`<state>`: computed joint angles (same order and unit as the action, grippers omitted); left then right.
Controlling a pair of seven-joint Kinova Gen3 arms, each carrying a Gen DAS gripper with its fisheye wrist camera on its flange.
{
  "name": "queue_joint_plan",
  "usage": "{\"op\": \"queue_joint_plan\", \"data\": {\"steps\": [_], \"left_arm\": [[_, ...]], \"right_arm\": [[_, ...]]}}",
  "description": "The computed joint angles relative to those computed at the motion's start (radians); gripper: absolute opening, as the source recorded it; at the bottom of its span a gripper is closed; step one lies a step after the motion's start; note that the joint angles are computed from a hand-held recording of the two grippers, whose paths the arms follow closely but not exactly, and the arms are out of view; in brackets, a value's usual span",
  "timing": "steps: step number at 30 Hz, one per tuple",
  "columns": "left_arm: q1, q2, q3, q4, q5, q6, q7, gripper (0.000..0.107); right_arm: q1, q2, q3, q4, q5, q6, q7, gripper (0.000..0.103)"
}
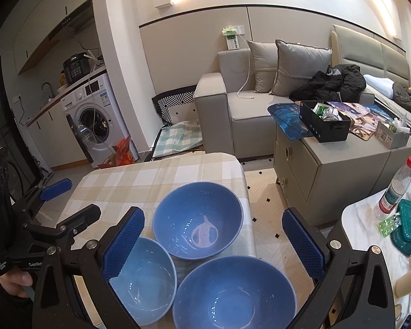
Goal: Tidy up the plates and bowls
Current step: 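Move both open tools over the rim of the nearest blue bowl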
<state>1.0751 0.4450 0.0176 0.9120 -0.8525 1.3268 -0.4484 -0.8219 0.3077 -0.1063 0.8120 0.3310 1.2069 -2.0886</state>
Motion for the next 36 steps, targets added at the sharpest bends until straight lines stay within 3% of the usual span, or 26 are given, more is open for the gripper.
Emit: {"op": "queue_joint_plan", "data": {"steps": [18, 36], "left_arm": [[-0.116, 0.076, -0.017, -0.058, 0.157, -0.032, -0.11, 0.103], [-0.196, 0.14, -0.031, -0.106, 0.307, -0.046, -0.202, 0.103]], "right_arm": [[0.061, 0.178, 0.043, -0.192, -0.136, 0.105, 0.101, 0.102], [0.089, 0.337, 0.081, -0.386, -0.203, 0.256, 0.145, 0.102]]}}
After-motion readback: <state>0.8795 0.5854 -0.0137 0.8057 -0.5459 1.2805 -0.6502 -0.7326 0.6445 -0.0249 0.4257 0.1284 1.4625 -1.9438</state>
